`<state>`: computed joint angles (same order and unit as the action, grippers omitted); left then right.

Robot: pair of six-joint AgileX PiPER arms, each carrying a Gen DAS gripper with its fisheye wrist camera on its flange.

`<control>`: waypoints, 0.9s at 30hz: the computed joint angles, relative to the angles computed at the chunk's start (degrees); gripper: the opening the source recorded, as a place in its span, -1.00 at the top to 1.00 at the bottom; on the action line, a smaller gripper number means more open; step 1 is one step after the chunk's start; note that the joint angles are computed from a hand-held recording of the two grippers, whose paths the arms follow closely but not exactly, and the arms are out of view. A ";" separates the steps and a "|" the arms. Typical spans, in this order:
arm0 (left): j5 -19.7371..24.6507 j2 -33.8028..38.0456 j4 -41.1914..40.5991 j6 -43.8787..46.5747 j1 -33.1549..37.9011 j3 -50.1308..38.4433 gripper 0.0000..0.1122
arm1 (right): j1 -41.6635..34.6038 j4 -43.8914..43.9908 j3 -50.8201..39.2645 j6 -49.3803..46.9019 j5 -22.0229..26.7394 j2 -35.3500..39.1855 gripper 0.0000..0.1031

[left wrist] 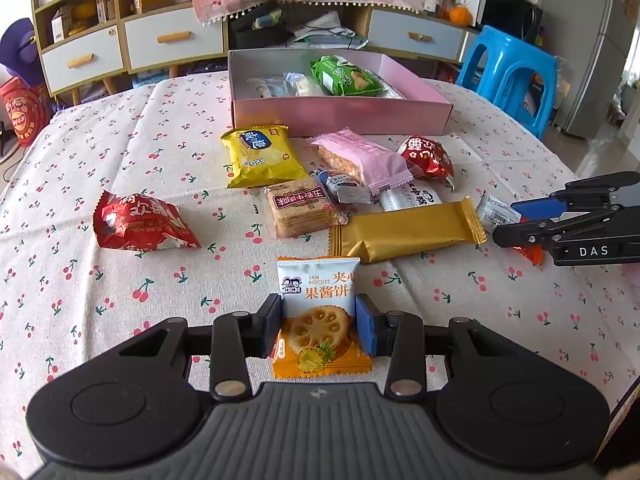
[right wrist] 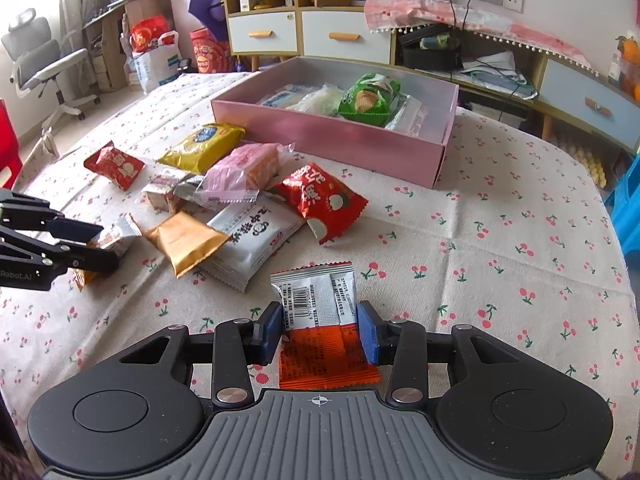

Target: Organize snacks

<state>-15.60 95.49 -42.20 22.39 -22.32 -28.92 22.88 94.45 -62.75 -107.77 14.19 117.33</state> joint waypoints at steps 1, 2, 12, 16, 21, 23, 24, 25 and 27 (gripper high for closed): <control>0.18 -0.17 0.27 -0.25 0.19 -0.02 0.35 | -0.06 0.00 0.03 0.21 0.14 -0.17 0.25; 0.30 -0.34 0.33 -0.26 0.34 -0.04 0.36 | -0.15 -0.63 -0.06 1.05 0.33 -0.33 0.25; 1.55 -1.89 -2.64 2.51 1.50 -0.85 0.36 | 0.10 -3.52 -0.77 5.12 0.64 -1.33 0.25; 2.06 -2.55 -3.98 3.76 1.98 -1.58 0.36 | 0.22 -5.22 -1.32 7.44 0.99 -1.94 0.25; 2.81 -3.35 -5.16 5.19 2.55 -2.91 0.36 | 0.36 -6.31 -2.70 9.79 1.12 -2.40 0.25; 3.00 -3.42 -6.06 6.10 2.71 -3.70 0.36 | 0.35 -7.77 -3.76 11.81 1.31 -2.39 0.25; 3.13 -3.37 -6.58 6.67 2.83 -4.23 0.36 | 0.37 -8.74 -4.47 13.15 1.34 -2.34 0.25; 3.28 -3.29 -7.48 7.58 2.92 -4.88 0.36 | 0.40 -9.41 -5.14 14.20 1.33 -2.25 0.25; 3.63 -3.07 -7.97 8.17 3.27 -6.12 0.36 | 0.39 -11.11 -6.58 16.83 1.48 -2.01 0.25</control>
